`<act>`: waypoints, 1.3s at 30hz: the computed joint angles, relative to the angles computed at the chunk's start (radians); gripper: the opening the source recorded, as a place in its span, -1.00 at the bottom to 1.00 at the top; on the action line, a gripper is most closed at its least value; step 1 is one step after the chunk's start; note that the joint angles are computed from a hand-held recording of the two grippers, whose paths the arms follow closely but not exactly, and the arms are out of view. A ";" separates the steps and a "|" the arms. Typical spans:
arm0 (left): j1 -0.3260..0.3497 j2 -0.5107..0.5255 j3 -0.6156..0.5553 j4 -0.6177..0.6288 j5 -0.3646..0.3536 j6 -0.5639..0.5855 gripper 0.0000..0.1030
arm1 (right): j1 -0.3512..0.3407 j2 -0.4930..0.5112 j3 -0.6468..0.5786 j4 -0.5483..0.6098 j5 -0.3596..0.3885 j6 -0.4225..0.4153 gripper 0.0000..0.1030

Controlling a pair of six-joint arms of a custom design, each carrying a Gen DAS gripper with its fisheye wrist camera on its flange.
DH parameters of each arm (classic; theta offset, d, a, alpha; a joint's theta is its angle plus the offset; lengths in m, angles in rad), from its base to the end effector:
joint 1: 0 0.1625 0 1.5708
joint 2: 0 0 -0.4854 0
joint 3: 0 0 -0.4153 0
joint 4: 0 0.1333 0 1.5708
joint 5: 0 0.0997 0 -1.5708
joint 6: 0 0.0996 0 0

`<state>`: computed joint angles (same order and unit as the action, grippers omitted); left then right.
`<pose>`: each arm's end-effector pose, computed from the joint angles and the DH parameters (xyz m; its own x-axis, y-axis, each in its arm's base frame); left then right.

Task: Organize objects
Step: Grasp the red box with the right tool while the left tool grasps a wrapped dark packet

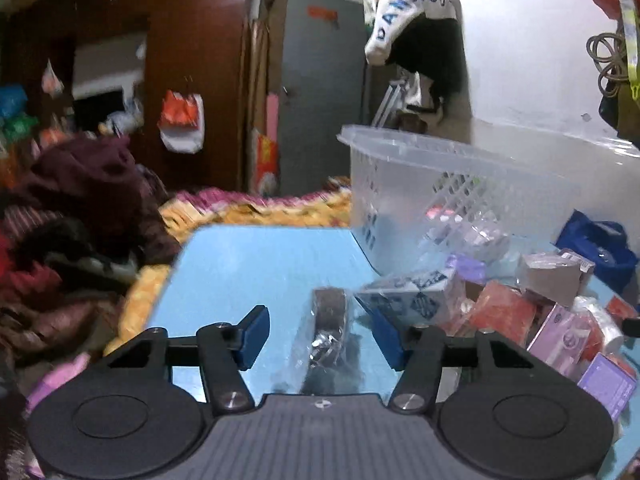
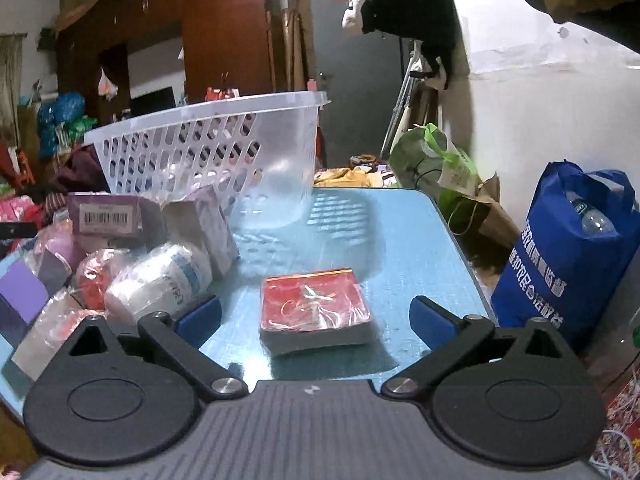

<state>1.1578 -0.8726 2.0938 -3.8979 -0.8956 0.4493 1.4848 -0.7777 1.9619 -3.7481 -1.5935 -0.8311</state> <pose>-0.0490 -0.5992 0.1984 -0.7678 -0.0004 -0.6407 0.5700 0.4561 -0.6834 0.0756 -0.6492 0.1476 -0.7049 -0.3312 0.6272 -0.7029 0.4442 -0.5555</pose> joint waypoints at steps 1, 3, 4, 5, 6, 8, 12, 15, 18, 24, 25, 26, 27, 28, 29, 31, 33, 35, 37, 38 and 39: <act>0.007 -0.001 -0.005 0.019 -0.002 -0.005 0.15 | 0.005 0.001 -0.006 0.013 -0.016 -0.007 0.74; 0.015 -0.004 -0.013 0.067 0.005 -0.025 0.14 | 0.007 0.003 -0.010 0.038 -0.039 -0.019 0.44; 0.021 -0.011 -0.012 0.091 -0.009 -0.040 0.14 | 0.007 0.003 -0.013 0.049 -0.046 -0.018 0.32; 0.023 -0.015 -0.015 0.114 -0.016 -0.041 0.14 | 0.005 0.003 -0.014 0.050 -0.041 -0.018 0.32; 0.024 -0.015 -0.019 0.135 -0.013 -0.044 0.14 | 0.003 0.002 -0.014 0.052 -0.033 -0.016 0.32; 0.025 -0.017 -0.030 0.190 -0.003 -0.052 0.14 | 0.001 0.001 -0.015 0.054 -0.027 -0.016 0.31; 0.027 -0.022 -0.024 0.197 -0.014 -0.054 -0.12 | -0.007 0.002 -0.006 0.037 -0.006 -0.028 0.28; 0.029 -0.021 -0.016 0.171 -0.031 -0.039 -0.14 | -0.017 0.001 0.004 0.016 0.031 -0.035 0.27; 0.031 -0.018 -0.009 0.130 -0.048 -0.025 -0.14 | -0.018 0.004 0.007 -0.011 0.043 -0.031 0.27; 0.030 -0.003 0.006 0.021 -0.071 0.012 -0.14 | -0.032 0.011 0.017 -0.062 0.092 -0.013 0.27; 0.028 0.003 0.009 -0.005 -0.074 0.026 -0.14 | -0.032 0.014 0.017 -0.070 0.094 -0.013 0.27; 0.027 0.009 0.013 -0.039 -0.081 0.041 -0.14 | -0.032 0.016 0.017 -0.078 0.095 -0.015 0.27; 0.025 0.016 0.018 -0.077 -0.086 0.054 -0.14 | -0.032 0.017 0.018 -0.084 0.096 -0.015 0.27; 0.025 0.023 0.021 -0.116 -0.092 0.066 -0.14 | -0.032 0.019 0.018 -0.088 0.098 -0.016 0.27; 0.025 0.030 0.025 -0.152 -0.103 0.080 -0.14 | -0.033 0.019 0.018 -0.090 0.100 -0.016 0.27; 0.026 0.039 0.032 -0.209 -0.125 0.107 -0.14 | -0.036 0.020 0.020 -0.095 0.113 -0.015 0.27; 0.025 0.046 0.034 -0.239 -0.139 0.126 -0.14 | -0.038 0.020 0.021 -0.099 0.121 -0.015 0.27; 0.027 0.047 0.034 -0.253 -0.155 0.136 -0.14 | -0.040 0.020 0.022 -0.102 0.128 -0.015 0.27; 0.025 0.055 0.035 -0.292 -0.162 0.149 -0.14 | -0.038 0.023 0.023 -0.114 0.127 -0.020 0.27; 0.021 0.064 0.034 -0.329 -0.160 0.158 -0.14 | -0.036 0.025 0.024 -0.122 0.124 -0.023 0.27; 0.019 0.067 0.036 -0.349 -0.167 0.154 -0.14 | -0.035 0.025 0.025 -0.127 0.125 -0.021 0.27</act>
<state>1.1769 -0.8053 2.1297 -4.2471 -1.0623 0.6035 1.4500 -0.7524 1.9870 -3.8753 -1.4687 -0.8524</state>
